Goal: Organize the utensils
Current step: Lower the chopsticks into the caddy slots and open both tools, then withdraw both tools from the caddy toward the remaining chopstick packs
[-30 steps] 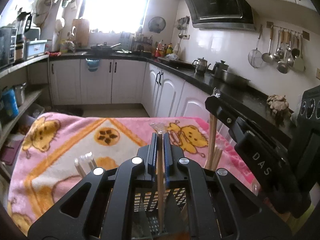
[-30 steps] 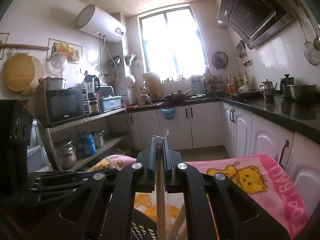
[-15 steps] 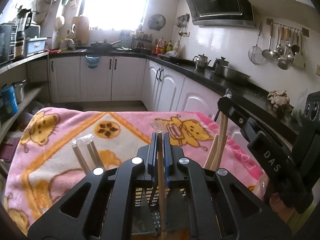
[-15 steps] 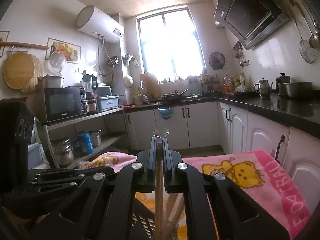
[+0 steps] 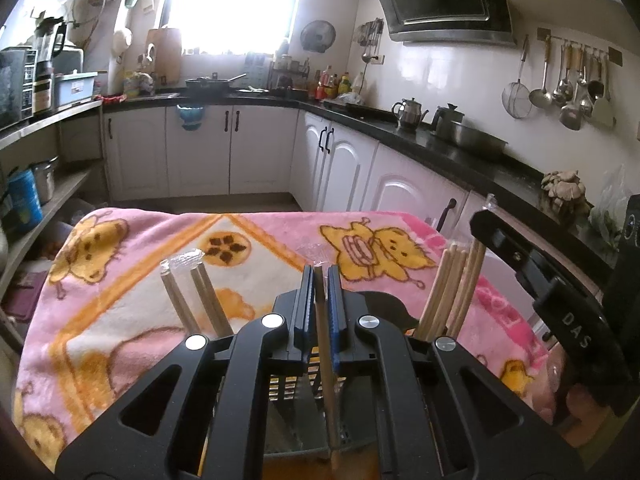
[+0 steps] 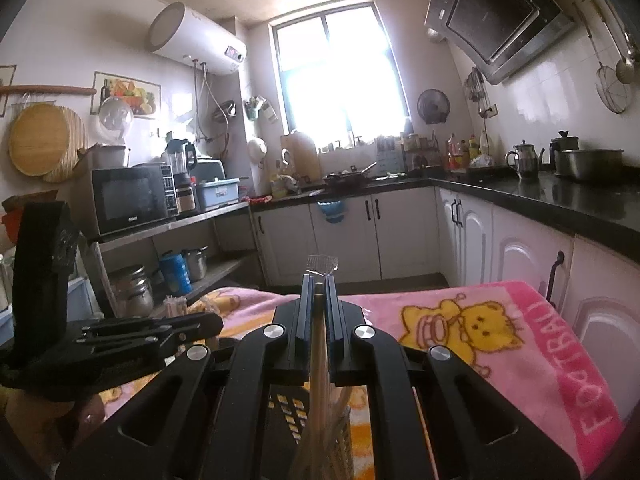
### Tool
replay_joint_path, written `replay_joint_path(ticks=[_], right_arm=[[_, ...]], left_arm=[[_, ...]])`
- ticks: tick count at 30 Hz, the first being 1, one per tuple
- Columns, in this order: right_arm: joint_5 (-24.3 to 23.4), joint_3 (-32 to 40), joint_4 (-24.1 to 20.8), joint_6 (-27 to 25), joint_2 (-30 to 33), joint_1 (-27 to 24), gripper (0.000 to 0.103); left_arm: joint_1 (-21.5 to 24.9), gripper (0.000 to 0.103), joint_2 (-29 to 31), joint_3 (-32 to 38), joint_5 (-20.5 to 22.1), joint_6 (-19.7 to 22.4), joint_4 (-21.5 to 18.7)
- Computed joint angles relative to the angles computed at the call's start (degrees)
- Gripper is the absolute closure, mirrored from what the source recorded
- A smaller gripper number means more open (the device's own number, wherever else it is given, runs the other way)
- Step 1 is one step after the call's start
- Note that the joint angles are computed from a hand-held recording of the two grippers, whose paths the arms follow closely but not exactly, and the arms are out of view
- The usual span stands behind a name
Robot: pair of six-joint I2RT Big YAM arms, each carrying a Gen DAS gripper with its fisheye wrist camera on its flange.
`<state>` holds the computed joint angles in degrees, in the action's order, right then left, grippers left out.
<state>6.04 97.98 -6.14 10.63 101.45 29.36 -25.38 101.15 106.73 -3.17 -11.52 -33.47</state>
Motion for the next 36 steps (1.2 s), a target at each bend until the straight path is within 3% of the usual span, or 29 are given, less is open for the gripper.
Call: replay_joint_path(ticks=[16, 23, 36], right_arm=[[-2.05, -2.84, -6.53, 1.16, -3.78, 0.15, 0.097], [-2.37, -3.02, -8.13, 1.28, -4.47, 0.61, 0.097], [-1.71, -2.59, -11.51, 0.92, -5.31, 1.16, 0.097]], left_arm=[[-0.52, 0.098, -1.11, 0.79, -0.56, -1.27, -5.98], [-0.52, 0.093, -2.45, -0.75, -1.19, -1.45, -6.71], [0.36, 0.073, -7.13, -5.36, -1.48, -3.32, -6.78]])
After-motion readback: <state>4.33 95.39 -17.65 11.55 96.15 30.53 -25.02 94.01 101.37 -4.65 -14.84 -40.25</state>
